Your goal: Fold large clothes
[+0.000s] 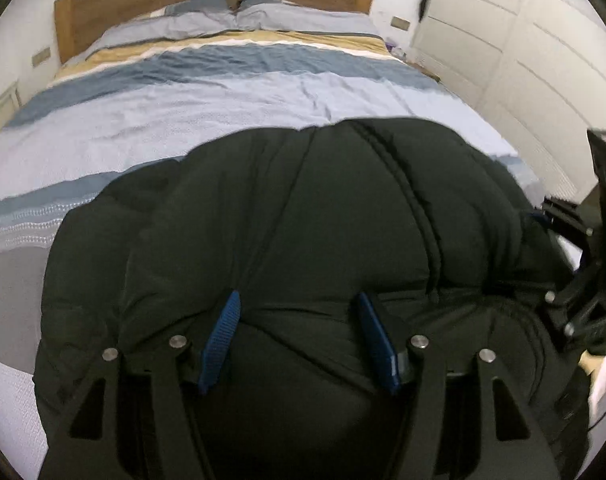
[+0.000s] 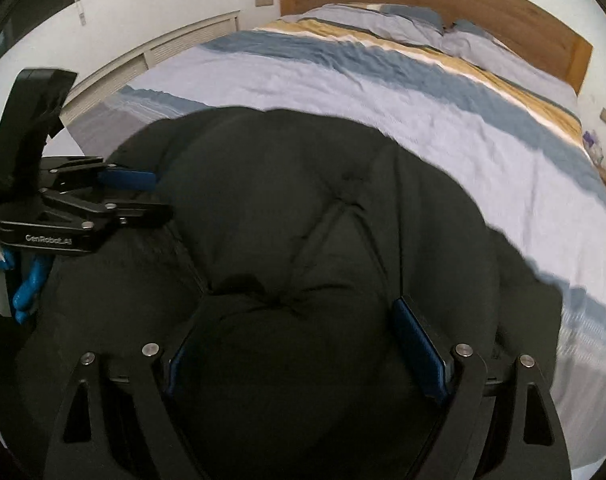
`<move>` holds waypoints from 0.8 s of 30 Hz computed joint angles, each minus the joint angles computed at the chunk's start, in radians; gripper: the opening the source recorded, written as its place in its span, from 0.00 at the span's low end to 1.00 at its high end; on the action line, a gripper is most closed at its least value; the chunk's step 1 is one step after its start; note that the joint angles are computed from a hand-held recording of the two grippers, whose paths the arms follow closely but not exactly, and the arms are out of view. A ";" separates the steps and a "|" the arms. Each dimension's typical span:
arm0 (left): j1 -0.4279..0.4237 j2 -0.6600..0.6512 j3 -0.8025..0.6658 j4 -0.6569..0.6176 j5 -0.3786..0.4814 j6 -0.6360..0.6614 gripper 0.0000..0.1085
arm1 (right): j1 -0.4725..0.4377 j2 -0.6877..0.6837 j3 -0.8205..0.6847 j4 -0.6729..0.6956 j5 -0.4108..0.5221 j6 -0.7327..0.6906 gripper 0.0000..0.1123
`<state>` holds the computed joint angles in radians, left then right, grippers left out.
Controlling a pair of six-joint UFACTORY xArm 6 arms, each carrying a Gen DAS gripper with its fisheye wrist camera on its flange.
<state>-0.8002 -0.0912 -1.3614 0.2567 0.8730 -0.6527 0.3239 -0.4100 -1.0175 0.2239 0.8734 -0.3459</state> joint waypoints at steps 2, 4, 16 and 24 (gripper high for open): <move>-0.008 -0.019 0.038 0.015 -0.015 -0.016 0.55 | -0.006 -0.033 0.050 0.003 -0.023 -0.025 0.76; -0.018 -0.034 0.061 0.024 -0.017 -0.042 0.55 | -0.014 -0.064 0.084 0.001 -0.032 -0.036 0.76; -0.085 -0.022 -0.115 0.026 0.085 -0.052 0.57 | 0.009 -0.129 -0.038 -0.049 0.104 0.069 0.76; -0.120 -0.018 -0.041 0.013 0.139 -0.084 0.58 | 0.037 -0.135 0.053 -0.107 0.133 0.180 0.77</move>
